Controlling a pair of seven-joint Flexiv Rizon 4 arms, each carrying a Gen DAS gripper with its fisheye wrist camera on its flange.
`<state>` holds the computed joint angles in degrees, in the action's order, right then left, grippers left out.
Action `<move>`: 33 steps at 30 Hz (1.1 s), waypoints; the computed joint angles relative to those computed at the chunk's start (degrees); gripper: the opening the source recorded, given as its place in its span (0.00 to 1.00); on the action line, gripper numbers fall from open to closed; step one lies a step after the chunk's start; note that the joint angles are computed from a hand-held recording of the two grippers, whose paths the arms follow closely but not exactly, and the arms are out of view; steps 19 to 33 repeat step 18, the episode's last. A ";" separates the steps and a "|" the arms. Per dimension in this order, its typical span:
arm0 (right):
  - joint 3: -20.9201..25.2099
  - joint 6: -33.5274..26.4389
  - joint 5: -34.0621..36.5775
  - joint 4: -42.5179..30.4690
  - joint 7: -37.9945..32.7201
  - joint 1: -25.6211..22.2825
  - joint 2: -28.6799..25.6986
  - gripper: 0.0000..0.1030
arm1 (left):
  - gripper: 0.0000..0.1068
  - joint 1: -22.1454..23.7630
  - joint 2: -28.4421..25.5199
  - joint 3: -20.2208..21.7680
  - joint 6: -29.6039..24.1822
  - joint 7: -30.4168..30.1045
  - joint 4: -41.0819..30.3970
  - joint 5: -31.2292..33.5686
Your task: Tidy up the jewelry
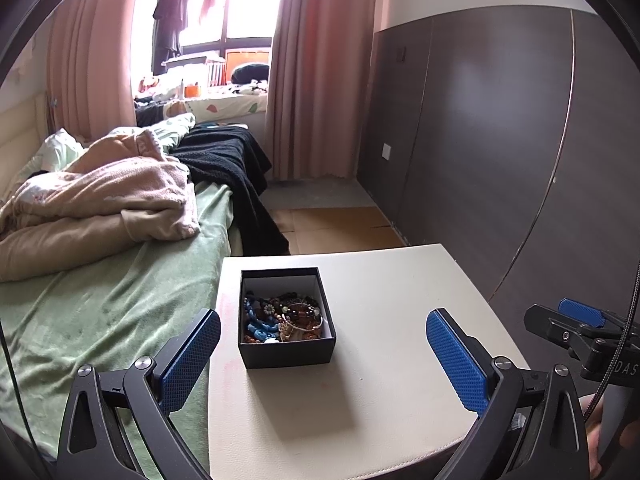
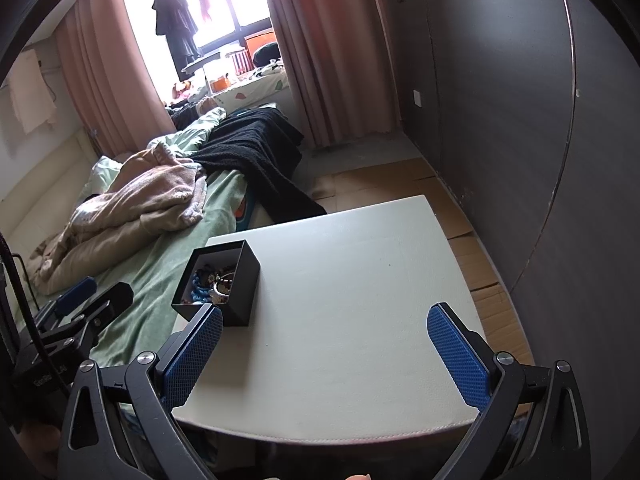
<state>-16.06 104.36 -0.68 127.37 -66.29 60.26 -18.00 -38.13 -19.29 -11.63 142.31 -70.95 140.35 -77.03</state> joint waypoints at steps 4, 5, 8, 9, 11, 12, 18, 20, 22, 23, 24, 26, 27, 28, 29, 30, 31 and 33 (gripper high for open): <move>0.23 -0.08 -0.13 -0.06 0.07 -0.25 -0.04 1.00 | 0.96 -0.08 -0.10 -0.01 0.24 0.30 -0.03 -0.11; 0.28 -0.07 -0.15 -0.04 0.08 -0.29 -0.01 1.00 | 0.96 -0.07 -0.06 -0.01 0.24 0.14 0.08 0.00; 0.94 -0.11 -0.33 -0.13 0.22 -0.91 -0.02 1.00 | 0.96 -0.04 -0.11 -0.02 0.24 0.39 -0.06 -0.20; 0.68 -0.06 -0.32 -0.10 0.20 -0.68 -0.04 1.00 | 0.96 -0.08 -0.17 -0.07 0.26 0.67 -0.21 -0.58; 0.04 -0.11 -0.28 -0.01 0.13 -0.10 -0.02 1.00 | 0.96 0.02 -0.02 -0.06 0.13 0.34 -0.01 -0.38; 0.11 -0.11 -0.25 -0.02 0.18 -0.13 -0.05 1.00 | 0.96 0.06 0.03 -0.03 0.13 0.17 0.06 -0.23; 0.41 -0.24 -0.54 -0.10 0.40 -0.58 0.03 1.00 | 0.96 0.16 0.04 0.05 0.13 0.21 0.17 -0.04; 0.41 -0.24 -0.54 -0.10 0.40 -0.58 0.03 1.00 | 0.96 0.16 0.04 0.05 0.13 0.21 0.17 -0.04; 0.41 -0.24 -0.54 -0.10 0.40 -0.58 0.03 1.00 | 0.96 0.16 0.04 0.05 0.13 0.21 0.17 -0.04; 0.41 -0.24 -0.54 -0.10 0.40 -0.58 0.03 1.00 | 0.96 0.16 0.04 0.05 0.13 0.21 0.17 -0.04; 0.41 -0.24 -0.54 -0.10 0.40 -0.58 0.03 1.00 | 0.96 0.16 0.04 0.05 0.13 0.21 0.17 -0.04; 0.41 -0.24 -0.54 -0.10 0.40 -0.58 0.03 1.00 | 0.96 0.16 0.04 0.05 0.13 0.21 0.17 -0.04; 0.41 -0.24 -0.54 -0.10 0.40 -0.58 0.03 1.00 | 0.96 0.16 0.04 0.05 0.13 0.21 0.17 -0.04; 0.41 -0.24 -0.54 -0.10 0.40 -0.58 0.03 1.00 | 0.96 0.16 0.04 0.05 0.13 0.21 0.17 -0.04; 0.41 -0.24 -0.54 -0.10 0.40 -0.58 0.03 1.00 | 0.96 0.16 0.04 0.05 0.13 0.21 0.17 -0.04; 0.41 -0.24 -0.54 -0.10 0.40 -0.58 0.03 1.00 | 0.96 0.16 0.04 0.05 0.13 0.21 0.17 -0.04; 0.41 -0.24 -0.54 -0.10 0.40 -0.58 0.03 1.00 | 0.96 0.16 0.04 0.05 0.13 0.21 0.17 -0.04; 0.41 -0.24 -0.54 -0.10 0.40 -0.58 0.03 1.00 | 0.96 0.16 0.04 0.05 0.13 0.21 0.17 -0.04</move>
